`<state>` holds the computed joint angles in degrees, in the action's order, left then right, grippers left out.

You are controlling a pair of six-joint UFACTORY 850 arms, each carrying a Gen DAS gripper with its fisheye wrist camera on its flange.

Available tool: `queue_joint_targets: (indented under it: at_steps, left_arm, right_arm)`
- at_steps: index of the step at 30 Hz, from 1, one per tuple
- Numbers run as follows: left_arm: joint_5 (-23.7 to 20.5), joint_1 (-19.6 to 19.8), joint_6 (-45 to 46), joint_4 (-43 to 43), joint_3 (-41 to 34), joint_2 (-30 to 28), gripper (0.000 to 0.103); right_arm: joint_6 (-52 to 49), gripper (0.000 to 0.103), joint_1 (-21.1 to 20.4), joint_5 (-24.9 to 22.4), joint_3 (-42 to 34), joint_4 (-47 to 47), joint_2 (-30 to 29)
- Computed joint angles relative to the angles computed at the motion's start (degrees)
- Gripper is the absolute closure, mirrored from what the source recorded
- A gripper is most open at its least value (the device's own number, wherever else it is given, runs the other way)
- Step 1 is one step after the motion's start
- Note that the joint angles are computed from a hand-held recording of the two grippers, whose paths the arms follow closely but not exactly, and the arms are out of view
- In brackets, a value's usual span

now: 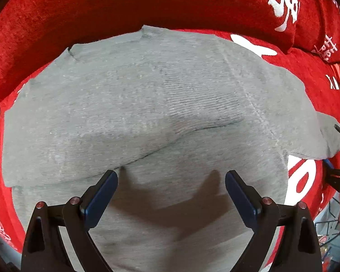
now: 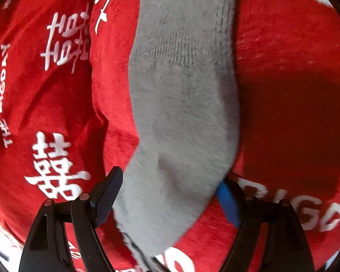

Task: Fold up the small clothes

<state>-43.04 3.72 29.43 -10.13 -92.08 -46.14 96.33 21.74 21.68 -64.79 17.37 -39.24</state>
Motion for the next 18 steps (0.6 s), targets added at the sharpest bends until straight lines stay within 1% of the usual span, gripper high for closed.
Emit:
queue_joint_targets:
  at_steps: [3,4,5,7,8,11,13,16,18]
  left_arm:
    - [-0.09,0.05,-0.05,-0.7,-0.28,-0.09,0.007]
    - [-0.12,0.09,-0.11,-0.8,-0.51,-0.15,0.007]
    - [-0.26,0.17,-0.1,-0.92,-0.95,-0.36,0.007]
    - [-0.23,0.45,0.12,-1.28,-1.2,-0.37,0.007]
    - [-0.34,0.6,0.17,-1.35,-1.52,-0.51,0.007]
    - [-0.75,1.59,0.42,-1.38,-2.08,-0.51,0.007]
    - [-0.73,2.14,0.51,-1.65,-2.43,-0.56,0.007]
    - [-0.62,3.22,0.76,-1.91,-3.25,-0.68,0.007]
    - [-0.13,3.62,0.56,-1.94,-3.57,-0.84,0.007]
  right_arm:
    - [1.42,0.021,0.04,1.93,-0.32,-0.37,-0.61]
    - [2.12,0.026,0.1,2.27,-0.32,-0.41,-0.7]
    - [3.25,0.034,0.19,3.26,-0.18,-0.52,-0.85]
    - [9.66,0.089,0.11,6.31,-0.05,-4.76,-1.67]
    - [10.58,0.094,0.09,6.92,-0.15,-5.78,-1.88]
    - [5.39,0.095,0.44,6.88,-1.54,-3.64,-1.82]
    - [3.55,0.095,0.41,7.49,-3.05,-4.92,-1.99]
    - [2.25,0.095,0.06,7.69,-7.17,-11.26,-2.74]
    - [2.53,0.095,-0.15,6.14,-11.56,-17.49,-3.99]
